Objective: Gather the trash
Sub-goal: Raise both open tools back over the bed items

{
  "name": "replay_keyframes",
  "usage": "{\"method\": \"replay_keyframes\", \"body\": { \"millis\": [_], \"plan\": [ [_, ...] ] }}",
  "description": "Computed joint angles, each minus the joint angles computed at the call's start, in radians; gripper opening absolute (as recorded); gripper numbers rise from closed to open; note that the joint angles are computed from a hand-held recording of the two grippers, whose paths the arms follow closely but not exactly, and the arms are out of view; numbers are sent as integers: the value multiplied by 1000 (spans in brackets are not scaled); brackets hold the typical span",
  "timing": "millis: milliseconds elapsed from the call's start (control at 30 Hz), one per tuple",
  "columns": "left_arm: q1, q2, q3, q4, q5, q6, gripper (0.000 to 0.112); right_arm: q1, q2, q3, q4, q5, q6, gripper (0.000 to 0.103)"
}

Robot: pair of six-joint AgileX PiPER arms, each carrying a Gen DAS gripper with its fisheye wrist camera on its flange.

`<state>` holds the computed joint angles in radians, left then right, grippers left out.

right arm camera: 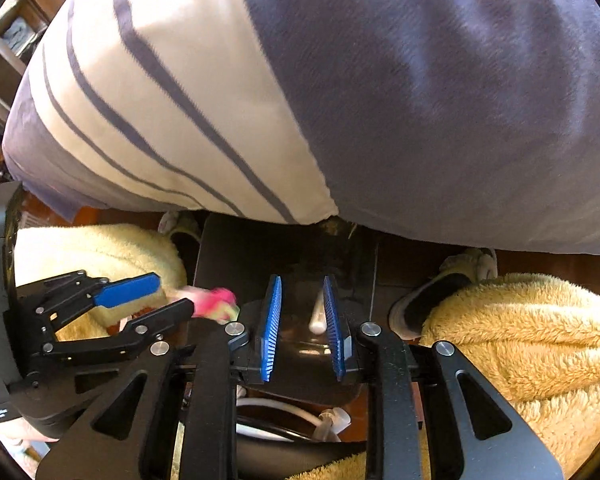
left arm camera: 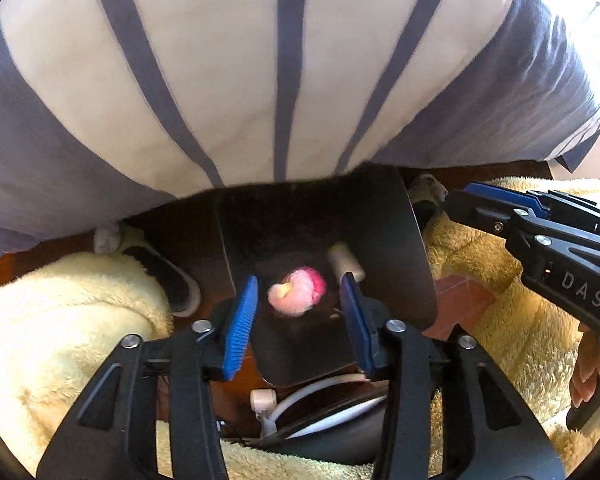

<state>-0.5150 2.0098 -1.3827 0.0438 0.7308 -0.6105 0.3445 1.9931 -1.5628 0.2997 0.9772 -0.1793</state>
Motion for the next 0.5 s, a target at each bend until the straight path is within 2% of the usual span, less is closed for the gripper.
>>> {"method": "replay_keyframes", "body": {
  "millis": [100,167,233,367,500],
  "plan": [
    [-13,-49,4,90,15,-76,55,-12,-24,1,-4,-6,3,38],
    [-15,-79,-2,131,25,-106,62,-22,-51,-9,-7,-21,2,61],
    [-23,-123,-8,205,42,-161,66,-32,-85,-17,-9,-40,5,71],
    [-21,-194,-25,308,69,-231,74,-51,-152,-51,-34,-86,25,86],
    [-17,-238,-76,405,117,-278,81,-73,-175,-122,-63,-111,48,94]
  ]
}}
